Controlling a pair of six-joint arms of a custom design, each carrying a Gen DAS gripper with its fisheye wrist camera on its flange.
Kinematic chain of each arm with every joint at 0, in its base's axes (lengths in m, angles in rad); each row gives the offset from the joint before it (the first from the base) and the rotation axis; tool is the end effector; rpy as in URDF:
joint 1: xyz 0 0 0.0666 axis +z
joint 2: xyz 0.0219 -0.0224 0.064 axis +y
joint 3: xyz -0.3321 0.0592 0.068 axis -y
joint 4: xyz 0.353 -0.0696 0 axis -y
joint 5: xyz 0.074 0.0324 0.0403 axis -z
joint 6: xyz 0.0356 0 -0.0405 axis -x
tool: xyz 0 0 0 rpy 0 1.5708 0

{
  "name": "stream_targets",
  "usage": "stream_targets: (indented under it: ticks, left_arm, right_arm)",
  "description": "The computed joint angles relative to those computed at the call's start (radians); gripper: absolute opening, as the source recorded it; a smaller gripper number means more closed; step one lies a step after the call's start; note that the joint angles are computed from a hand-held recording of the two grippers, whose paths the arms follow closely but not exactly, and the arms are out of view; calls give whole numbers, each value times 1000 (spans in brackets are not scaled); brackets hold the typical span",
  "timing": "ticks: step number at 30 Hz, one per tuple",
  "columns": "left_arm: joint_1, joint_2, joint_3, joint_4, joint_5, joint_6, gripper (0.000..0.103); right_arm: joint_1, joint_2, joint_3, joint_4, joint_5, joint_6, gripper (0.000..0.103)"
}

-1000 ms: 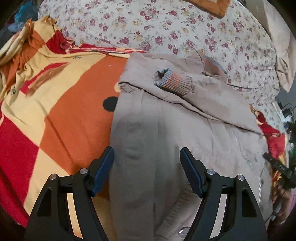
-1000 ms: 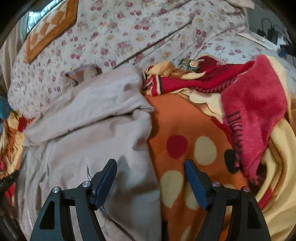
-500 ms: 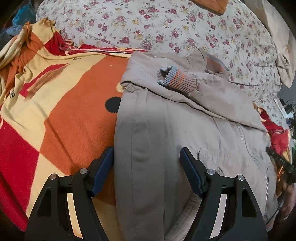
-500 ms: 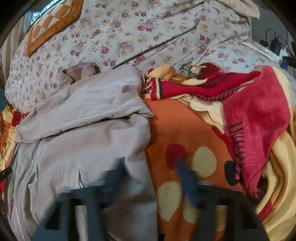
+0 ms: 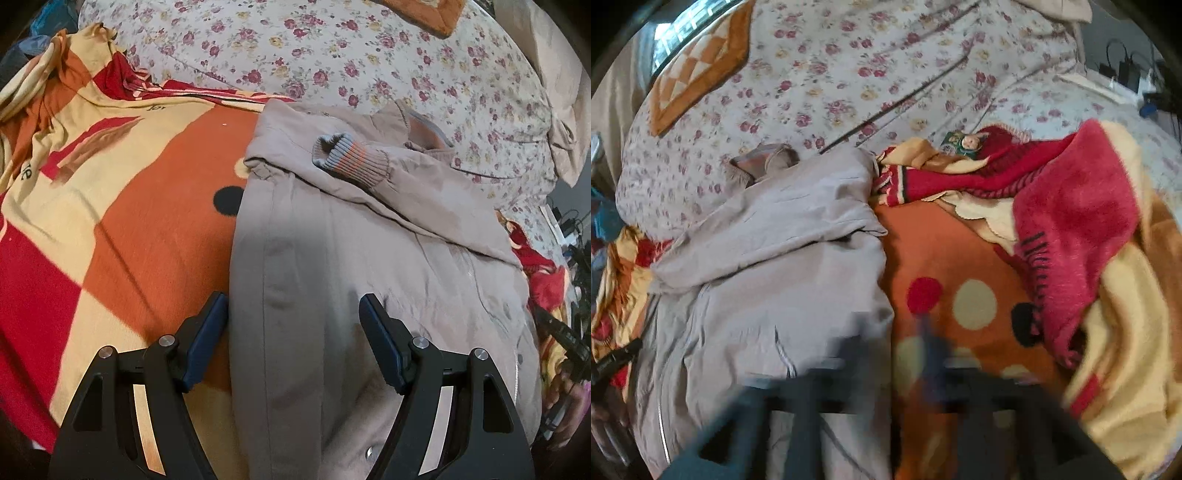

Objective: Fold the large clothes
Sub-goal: 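Smooth the folded jacket side flat with the right tool, then grasp the ribbed hem of the jacket with both tools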

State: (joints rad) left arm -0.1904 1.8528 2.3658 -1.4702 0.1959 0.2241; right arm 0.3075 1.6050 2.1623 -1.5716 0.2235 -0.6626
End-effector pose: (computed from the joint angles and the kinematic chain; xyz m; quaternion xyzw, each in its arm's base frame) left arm 0.5384 -0.1112 0.5147 0.0135 0.9491 -0.1531 0.2749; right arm 0.4391 0.1307 0.5545 0.1989 0.9351 0.0324 0.2915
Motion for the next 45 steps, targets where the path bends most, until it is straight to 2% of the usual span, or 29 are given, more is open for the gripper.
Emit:
stream_targets:
  ticks: [1, 4, 6, 9, 12, 15, 17, 19, 22, 26, 33, 36, 38, 41, 42, 45]
  left_arm:
    - [-1, -17, -18, 2, -2, -8, 74]
    - [-11, -77, -95, 20, -38, -40, 74]
    - [-20, -123, -160, 37, -79, -51, 74]
    - [-30, -173, -232, 45, -109, -64, 74]
    - [-36, -212, -295, 73, -136, -58, 74]
    - [-32, -234, -338, 94, -130, -38, 74]
    - [-34, -237, -350, 99, -133, -30, 74]
    - [-41, -242, -358, 109, -146, -43, 74]
    - [-43, -250, -377, 125, -153, -52, 74]
    - [-45, -253, -386, 136, -160, -62, 74]
    - [-45, -252, -386, 136, -160, -60, 74]
    - [-42, -247, -369, 111, -151, -58, 74]
    - [-30, -245, -346, 74, -101, -47, 74]
    - [-5, -277, -363, 66, 23, -57, 74]
    - [-1, -293, -376, 65, 41, -66, 74]
    - [2, -315, -395, 31, 40, -88, 74]
  right_arm:
    - [16, -7, 1, -7, 21, 2, 70]
    - [66, -40, -12, -20, 48, 23, 70]
    - [105, -76, -50, -23, 53, 5, 70]
    - [143, -125, -130, -12, 21, -34, 70]
    - [162, -105, -134, -86, -16, -70, 70]
    - [177, -131, -183, -49, -7, -82, 76]
    - [178, -131, -184, -51, -12, -79, 82]
    - [170, -144, -212, -22, -31, -84, 93]
    - [181, -138, -219, -9, -25, -53, 103]
    - [197, -65, -136, -91, 2, -25, 103]
    - [196, -86, -170, -62, -7, -27, 103]
    - [198, -99, -190, -41, -2, -15, 103]
    - [203, -121, -221, -15, 2, -5, 103]
    - [173, -86, -138, -93, -92, 38, 103]
    - [154, -103, -134, -83, -142, 9, 103]
    - [121, -199, -208, 21, -231, -71, 103]
